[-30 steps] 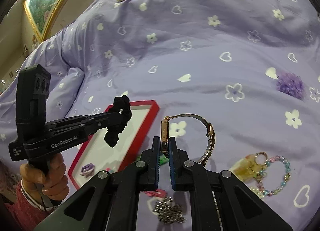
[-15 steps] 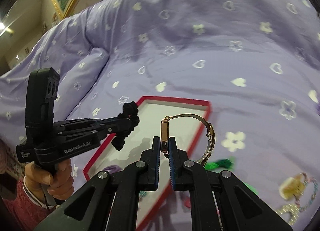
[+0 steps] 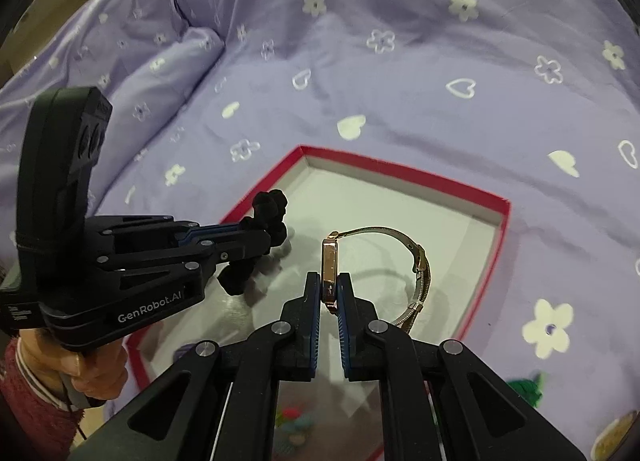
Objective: Organize jewelry
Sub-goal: 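Carry scrunchie and watch into the tray and open both tools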
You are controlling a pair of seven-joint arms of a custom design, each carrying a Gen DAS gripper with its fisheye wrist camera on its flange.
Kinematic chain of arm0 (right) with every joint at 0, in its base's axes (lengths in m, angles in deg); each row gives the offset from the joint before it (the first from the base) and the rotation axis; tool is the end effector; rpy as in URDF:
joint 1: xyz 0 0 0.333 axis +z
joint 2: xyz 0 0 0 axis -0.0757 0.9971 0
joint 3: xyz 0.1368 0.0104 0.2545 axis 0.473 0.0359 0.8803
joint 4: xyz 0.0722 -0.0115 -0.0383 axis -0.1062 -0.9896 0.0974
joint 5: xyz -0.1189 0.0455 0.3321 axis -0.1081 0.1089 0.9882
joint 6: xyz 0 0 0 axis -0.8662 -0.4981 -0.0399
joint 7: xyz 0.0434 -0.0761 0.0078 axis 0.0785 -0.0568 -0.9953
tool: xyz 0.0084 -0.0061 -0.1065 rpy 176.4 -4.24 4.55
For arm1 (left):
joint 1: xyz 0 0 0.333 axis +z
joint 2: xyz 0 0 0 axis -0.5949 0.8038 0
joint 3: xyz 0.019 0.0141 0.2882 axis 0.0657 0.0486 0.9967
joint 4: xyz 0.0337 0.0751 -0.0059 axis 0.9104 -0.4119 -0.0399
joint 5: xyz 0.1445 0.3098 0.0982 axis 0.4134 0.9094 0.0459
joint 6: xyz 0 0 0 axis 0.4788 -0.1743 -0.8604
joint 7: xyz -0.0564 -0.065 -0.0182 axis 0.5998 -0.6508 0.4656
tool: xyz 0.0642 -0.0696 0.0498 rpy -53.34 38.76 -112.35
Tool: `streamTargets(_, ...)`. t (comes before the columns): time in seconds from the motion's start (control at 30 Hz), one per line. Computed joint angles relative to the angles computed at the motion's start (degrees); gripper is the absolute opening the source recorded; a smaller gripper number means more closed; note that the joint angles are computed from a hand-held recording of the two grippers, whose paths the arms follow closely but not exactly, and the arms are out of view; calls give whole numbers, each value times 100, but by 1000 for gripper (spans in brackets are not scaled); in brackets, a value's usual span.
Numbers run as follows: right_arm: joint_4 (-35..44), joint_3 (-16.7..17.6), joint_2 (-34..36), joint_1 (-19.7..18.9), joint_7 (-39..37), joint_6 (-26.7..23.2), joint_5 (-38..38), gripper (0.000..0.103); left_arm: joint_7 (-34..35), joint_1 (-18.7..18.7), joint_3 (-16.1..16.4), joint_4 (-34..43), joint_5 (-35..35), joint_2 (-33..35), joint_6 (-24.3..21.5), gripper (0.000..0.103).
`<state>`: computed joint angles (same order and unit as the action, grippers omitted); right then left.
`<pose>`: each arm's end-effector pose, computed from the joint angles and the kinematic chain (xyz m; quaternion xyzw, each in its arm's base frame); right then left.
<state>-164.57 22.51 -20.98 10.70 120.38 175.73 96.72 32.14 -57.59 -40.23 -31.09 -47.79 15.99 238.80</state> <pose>0.5026 0.1861 0.3611 -0.7713 0.5486 -0.1034 0.3057 0.5186 -0.3272 0.3488 -0.6003 0.7474 -0.2714 0.0860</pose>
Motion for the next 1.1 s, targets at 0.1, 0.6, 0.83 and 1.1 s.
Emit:
streamTargets(0.1,78,-96,151,33,306,-65,-367,8,19,-3,14,36,14,71,-25,6)
streamTargets(0.6,246,-14,350,-166,706,-334,-982,13,69,9,5,136,-98,222,-259,22)
streamTargets(0.83,139,92,190,-256,457,-307,-579,26,39,96,-53,-243,-210,-103,-17,43)
streamTargets(1.1,-419,47,-711,-44,-999,-109,1523,36,-514,-10,81,-1037,-31,-806,561,51)
